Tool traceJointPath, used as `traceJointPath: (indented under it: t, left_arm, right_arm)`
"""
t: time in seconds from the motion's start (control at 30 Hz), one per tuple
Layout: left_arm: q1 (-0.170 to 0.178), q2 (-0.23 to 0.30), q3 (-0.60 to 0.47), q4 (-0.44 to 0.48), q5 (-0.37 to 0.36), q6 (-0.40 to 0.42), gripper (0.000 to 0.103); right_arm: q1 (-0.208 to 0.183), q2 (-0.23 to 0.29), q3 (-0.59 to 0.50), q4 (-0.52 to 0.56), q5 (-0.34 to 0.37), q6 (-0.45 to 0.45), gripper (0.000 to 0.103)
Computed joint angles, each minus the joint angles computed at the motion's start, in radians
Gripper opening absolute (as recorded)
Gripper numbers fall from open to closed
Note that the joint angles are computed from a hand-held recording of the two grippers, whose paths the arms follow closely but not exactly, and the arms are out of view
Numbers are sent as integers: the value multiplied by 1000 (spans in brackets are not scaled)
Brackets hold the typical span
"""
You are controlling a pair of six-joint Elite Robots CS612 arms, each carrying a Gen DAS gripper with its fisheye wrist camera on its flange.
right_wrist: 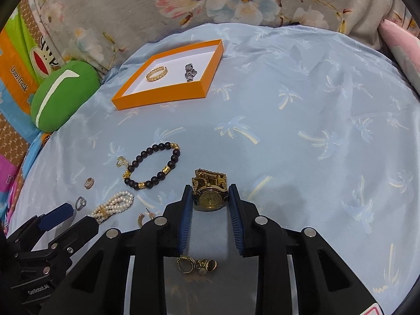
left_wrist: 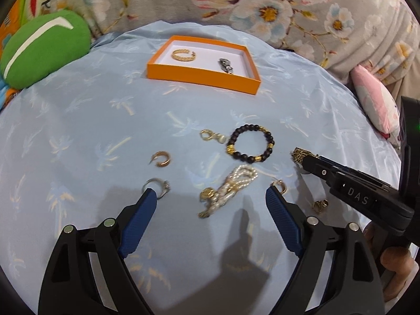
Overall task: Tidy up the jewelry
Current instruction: 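Grasp the gold watch with the right tool while the left tool grasps the pearl bracelet, then carry the gold watch and pearl bracelet into the orange box and open both tools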
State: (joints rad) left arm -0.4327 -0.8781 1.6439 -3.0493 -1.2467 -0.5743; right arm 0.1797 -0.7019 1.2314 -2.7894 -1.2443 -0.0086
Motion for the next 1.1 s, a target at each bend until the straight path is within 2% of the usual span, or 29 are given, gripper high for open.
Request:
traceJointPath:
  t: [0.17,0.33,0.4,0.5,0.87,1.1]
  left_arm:
    - [9,16,-32,34,-43,15,60]
    - [4,20,-36,43,-29,40,45]
    - [5,21,-36,37,-39,44,30]
    - [14,21,-29,8,-93,37,24]
    - [14,2,-2,-74,-96,24,23]
    - [21,-14,-16,-79,-54,48,23]
  right_arm:
    - [-2,1,-1,-2,6,-1,26]
    - [-2,2,-1,-6,13,-3,26]
    - [-2,1,1,-11,15,-3,26]
    - [-2,2,2,-18,19,0,26]
    - [-5,-7,12,-55,37,15,26]
    - [-5,-4,-23,-69,59,6,26]
